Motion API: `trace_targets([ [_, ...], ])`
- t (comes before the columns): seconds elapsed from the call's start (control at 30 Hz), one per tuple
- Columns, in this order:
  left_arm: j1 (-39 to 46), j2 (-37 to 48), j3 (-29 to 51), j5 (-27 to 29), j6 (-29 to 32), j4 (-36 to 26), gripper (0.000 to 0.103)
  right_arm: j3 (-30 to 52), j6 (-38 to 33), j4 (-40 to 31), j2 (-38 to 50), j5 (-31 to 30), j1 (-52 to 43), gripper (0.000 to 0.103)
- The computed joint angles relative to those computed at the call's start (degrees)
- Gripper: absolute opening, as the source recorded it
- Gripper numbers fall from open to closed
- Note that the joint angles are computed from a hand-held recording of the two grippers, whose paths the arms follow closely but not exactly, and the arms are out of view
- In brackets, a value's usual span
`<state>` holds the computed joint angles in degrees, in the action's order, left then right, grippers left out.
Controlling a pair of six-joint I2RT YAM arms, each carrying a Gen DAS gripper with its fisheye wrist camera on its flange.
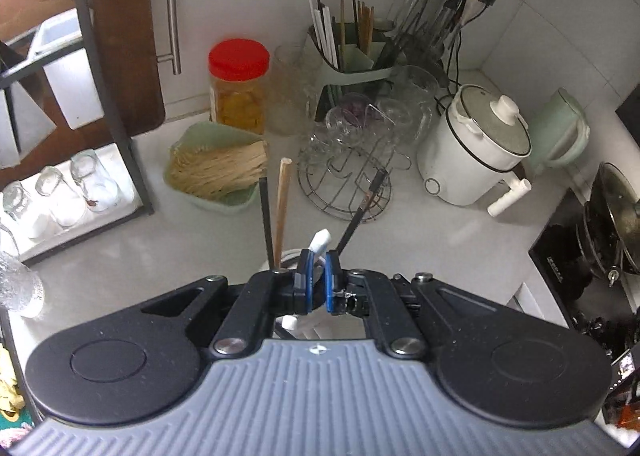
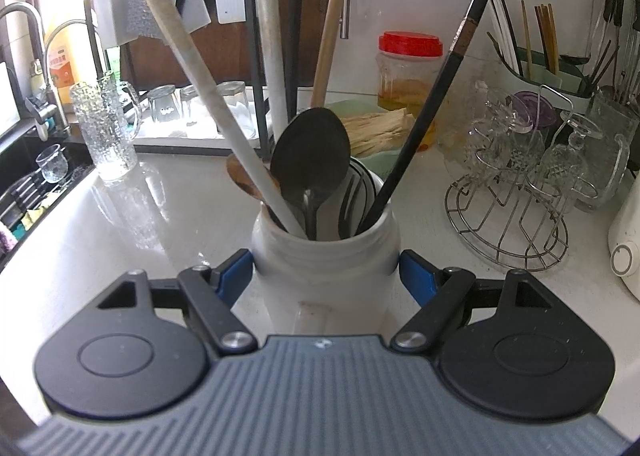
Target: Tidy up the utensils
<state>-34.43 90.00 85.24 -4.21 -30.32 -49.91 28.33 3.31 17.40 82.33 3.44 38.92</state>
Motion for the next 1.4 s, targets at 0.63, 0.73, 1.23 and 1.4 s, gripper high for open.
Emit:
trace_targets([
  [0.63,-2.0,-8.3,-9.0,-10.0,-0.1,5.3,0.085,0.5,1.6,-1.0,-1.5,0.2,0.0,0.103],
  [0.73,-3.0,-10.4,-9.8,-13.5,-1.5,4.5,0.089,0.6,2.0,-3.1,-3.6,-0.5,-0.4,0.103],
  [1.23,-23.8,-11.9,-1.2,-41.1,-26.1,-16.4,0.098,2.4,2.1,-28.8,-35.6,-9.9,-9.8,0.103],
  [1.4,-34.7,-6.9,5.5,-48.5,-45.4,-32.2,0.098,5.1,-0.1,-39.9,-46.6,-13.1,-15.6,0.103],
])
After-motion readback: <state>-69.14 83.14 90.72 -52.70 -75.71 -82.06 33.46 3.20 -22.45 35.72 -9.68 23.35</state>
